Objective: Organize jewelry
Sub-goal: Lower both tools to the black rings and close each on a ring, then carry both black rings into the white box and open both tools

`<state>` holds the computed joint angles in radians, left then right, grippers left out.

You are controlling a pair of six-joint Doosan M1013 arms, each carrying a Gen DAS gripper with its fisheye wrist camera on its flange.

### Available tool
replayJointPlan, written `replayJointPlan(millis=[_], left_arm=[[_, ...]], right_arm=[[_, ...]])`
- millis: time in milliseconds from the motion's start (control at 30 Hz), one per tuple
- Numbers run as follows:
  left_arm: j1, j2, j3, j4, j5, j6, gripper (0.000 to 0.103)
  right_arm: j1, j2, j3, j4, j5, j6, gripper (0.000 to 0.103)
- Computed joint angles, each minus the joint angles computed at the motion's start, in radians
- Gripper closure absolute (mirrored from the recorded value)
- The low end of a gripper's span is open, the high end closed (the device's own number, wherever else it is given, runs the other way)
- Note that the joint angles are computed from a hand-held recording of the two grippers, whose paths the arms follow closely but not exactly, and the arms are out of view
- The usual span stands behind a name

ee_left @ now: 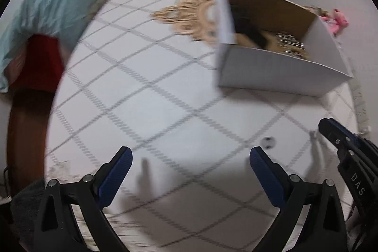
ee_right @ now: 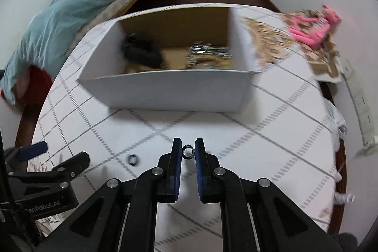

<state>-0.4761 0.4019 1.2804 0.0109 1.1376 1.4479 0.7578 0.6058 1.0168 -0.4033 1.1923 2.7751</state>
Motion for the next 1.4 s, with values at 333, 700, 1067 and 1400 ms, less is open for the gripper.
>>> replayJointPlan(millis=[333,700,1067,1400], left_arm=[[-0.062,-0.008,0.029,-0.025,-0.062,0.070,0.054],[-0.052,0.011,0.014,-0.053,-0.092,0.119,0.093],[-0.018,-0.007,-0.043,-0.182,-0.089,0.169,0.093],[0.024,0.141,-0.323,-0.260,0.061,0.213,0.093]], right_arm=[[-0.005,-0.074,0.121,-0.024,0.015,0.115,0.092],[-0.007,-0.076,0.122,-0.038,0.010,0.131,0.091],[-0.010,-0.109,0.110,-0.067,-0.057,0.156,0.091],[-0.107,-0.062,-0.016,0.113,-0.160,-0.033,0.091]])
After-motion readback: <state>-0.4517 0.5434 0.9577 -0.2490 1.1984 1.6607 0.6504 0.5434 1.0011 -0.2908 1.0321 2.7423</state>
